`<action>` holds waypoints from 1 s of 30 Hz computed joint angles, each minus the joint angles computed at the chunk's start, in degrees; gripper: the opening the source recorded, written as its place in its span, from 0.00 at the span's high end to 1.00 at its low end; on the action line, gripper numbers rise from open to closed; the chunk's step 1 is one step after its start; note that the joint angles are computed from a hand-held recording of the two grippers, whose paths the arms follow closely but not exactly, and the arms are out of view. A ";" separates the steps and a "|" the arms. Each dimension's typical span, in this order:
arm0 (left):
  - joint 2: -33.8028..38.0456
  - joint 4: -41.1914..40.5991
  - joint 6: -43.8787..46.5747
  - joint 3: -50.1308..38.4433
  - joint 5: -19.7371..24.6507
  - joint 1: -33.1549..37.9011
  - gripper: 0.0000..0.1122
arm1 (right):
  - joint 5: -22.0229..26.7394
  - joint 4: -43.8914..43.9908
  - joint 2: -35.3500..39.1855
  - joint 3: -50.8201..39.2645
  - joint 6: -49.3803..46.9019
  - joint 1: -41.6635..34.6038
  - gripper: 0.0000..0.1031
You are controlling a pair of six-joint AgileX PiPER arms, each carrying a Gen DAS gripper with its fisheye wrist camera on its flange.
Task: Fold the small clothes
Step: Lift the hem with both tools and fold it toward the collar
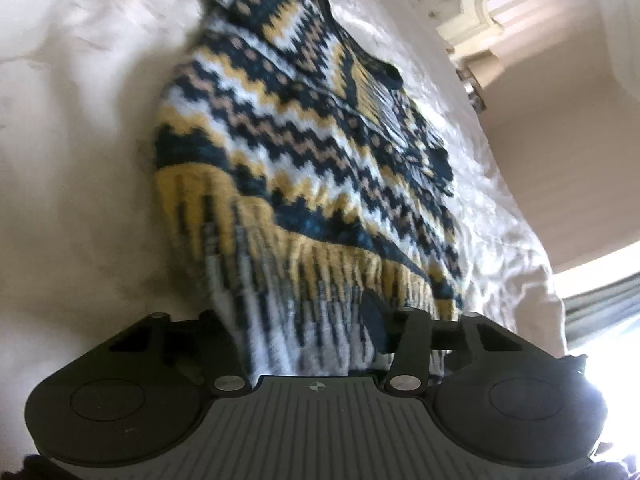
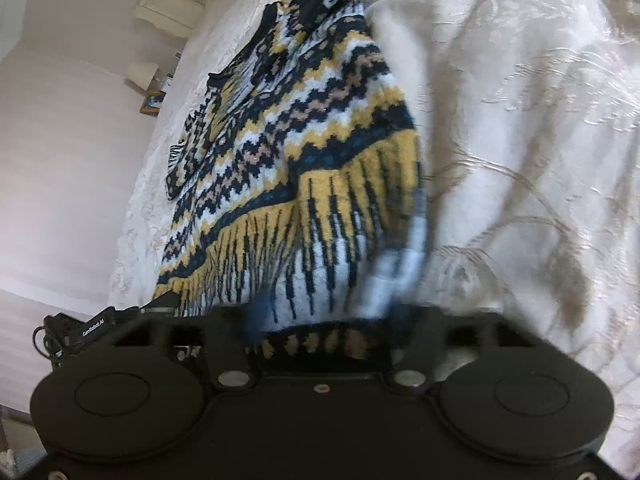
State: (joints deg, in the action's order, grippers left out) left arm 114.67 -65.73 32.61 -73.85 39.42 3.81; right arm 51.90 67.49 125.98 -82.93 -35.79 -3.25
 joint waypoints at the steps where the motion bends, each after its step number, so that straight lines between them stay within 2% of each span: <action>1: -1.47 -0.74 0.67 1.92 -1.24 0.23 0.67 | 0.53 -0.03 -0.01 0.20 0.08 -0.37 0.66; 2: -2.85 -1.79 1.78 3.77 -2.27 0.48 0.70 | 0.87 -0.12 -0.11 0.37 0.07 -0.60 0.78; 4: -4.47 -1.47 1.82 5.37 -3.08 1.08 0.78 | 0.91 0.63 -0.99 1.47 -1.16 -0.98 0.81; 5: -4.92 -0.70 1.54 5.62 -2.94 1.22 0.79 | 0.76 0.36 -1.48 1.58 -0.80 -0.90 0.82; 7: -5.19 -0.19 1.85 5.37 -1.98 1.74 0.88 | 1.57 1.78 -2.29 1.87 -1.53 -1.22 0.83; 12: -6.01 -5.23 4.38 5.38 -0.93 3.35 0.88 | 2.59 4.65 -4.42 0.93 -0.84 -0.97 0.83; 15: -4.95 -3.11 1.49 2.24 -0.10 2.97 0.88 | 2.61 5.29 -4.77 -1.34 0.66 -0.60 0.83; 19: -2.79 7.82 -8.46 -3.41 1.09 1.74 0.88 | 2.17 2.67 -3.28 -6.75 5.16 0.64 0.83; 22: -2.65 4.65 -6.57 -3.26 0.77 2.32 0.88 | 2.01 2.25 -2.34 -9.23 7.42 1.19 0.83; 25: -1.73 1.62 -5.76 -4.43 2.72 3.32 0.88 | 2.16 3.94 -1.47 -10.68 8.67 1.43 0.83; 27: 0.07 6.83 -10.60 -8.26 5.73 3.24 0.88 | 2.29 3.04 -0.59 -12.73 10.38 1.92 0.83; 30: 4.29 17.81 -17.43 -15.83 12.94 2.40 0.86 | 2.76 -0.03 0.97 -15.76 13.76 2.84 0.83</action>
